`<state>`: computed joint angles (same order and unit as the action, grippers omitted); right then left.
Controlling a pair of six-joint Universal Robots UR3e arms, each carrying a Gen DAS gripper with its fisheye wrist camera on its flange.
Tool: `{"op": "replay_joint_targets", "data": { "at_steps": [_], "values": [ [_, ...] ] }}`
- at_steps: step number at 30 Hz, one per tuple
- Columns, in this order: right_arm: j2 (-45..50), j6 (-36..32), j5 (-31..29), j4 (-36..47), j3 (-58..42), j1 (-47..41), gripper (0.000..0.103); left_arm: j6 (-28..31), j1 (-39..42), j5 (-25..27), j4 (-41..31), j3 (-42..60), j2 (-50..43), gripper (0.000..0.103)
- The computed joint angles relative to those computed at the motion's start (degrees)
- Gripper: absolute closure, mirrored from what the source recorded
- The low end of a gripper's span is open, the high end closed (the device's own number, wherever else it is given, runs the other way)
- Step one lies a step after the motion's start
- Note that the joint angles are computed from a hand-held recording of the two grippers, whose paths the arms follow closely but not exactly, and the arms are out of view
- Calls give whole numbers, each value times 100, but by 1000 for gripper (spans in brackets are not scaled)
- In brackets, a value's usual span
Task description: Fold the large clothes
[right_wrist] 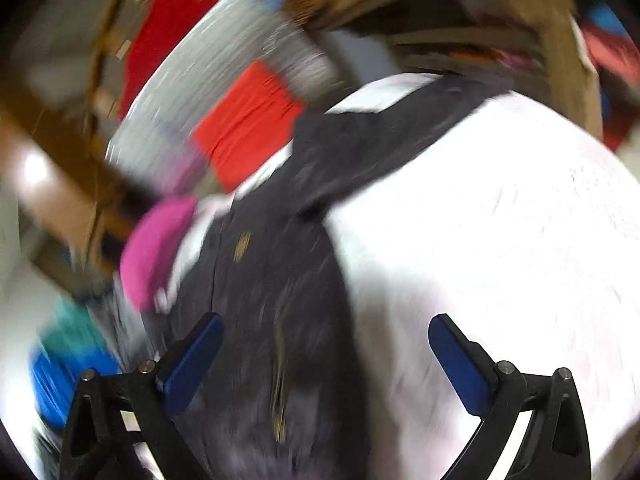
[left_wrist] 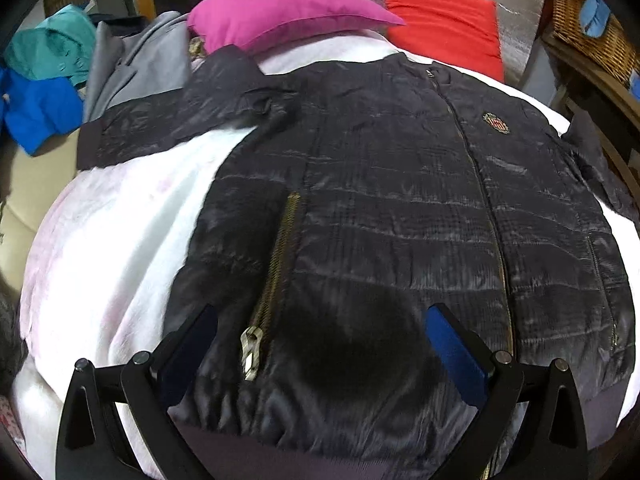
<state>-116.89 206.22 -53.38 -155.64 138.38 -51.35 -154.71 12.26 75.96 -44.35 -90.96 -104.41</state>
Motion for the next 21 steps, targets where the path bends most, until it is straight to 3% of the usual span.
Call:
{"op": "replay_joint_targets", "data": {
  "at_steps": [2, 4, 6, 11, 14, 16, 18, 21],
  "values": [
    [1135, 230, 498, -796, -163, -662, 0, -16, -76, -61, 61, 173, -185, 0],
    [2226, 508, 437, -1374, -642, -782, 2, -26, -140, -155, 189, 331, -374, 0],
    [3370, 790, 286, -1745, -1423, -855, 12, -65, -236, -235, 322, 578, -631, 0],
    [5088, 1474, -181, -1866, -3179, -694, 21, -187, -294, -419, 667, 1209, -1288, 0],
    [5650, 1418, -737, -1426, -4112, -369, 23, -238, -247, -666, 698, 1647, -1645, 0],
    [5867, 1344, -1192, -940, -4738, -168, 34, -280, -232, -790, 635, 1966, -1887, 0],
    [5966, 993, -1557, 162, -5534, 29, 86, -301, -209, -874, 570, 2180, -2087, 0],
    [6079, 359, -2447, 1394, -7020, 532, 89, -317, -124, -1011, 455, 2286, -2272, 0]
  ]
}}
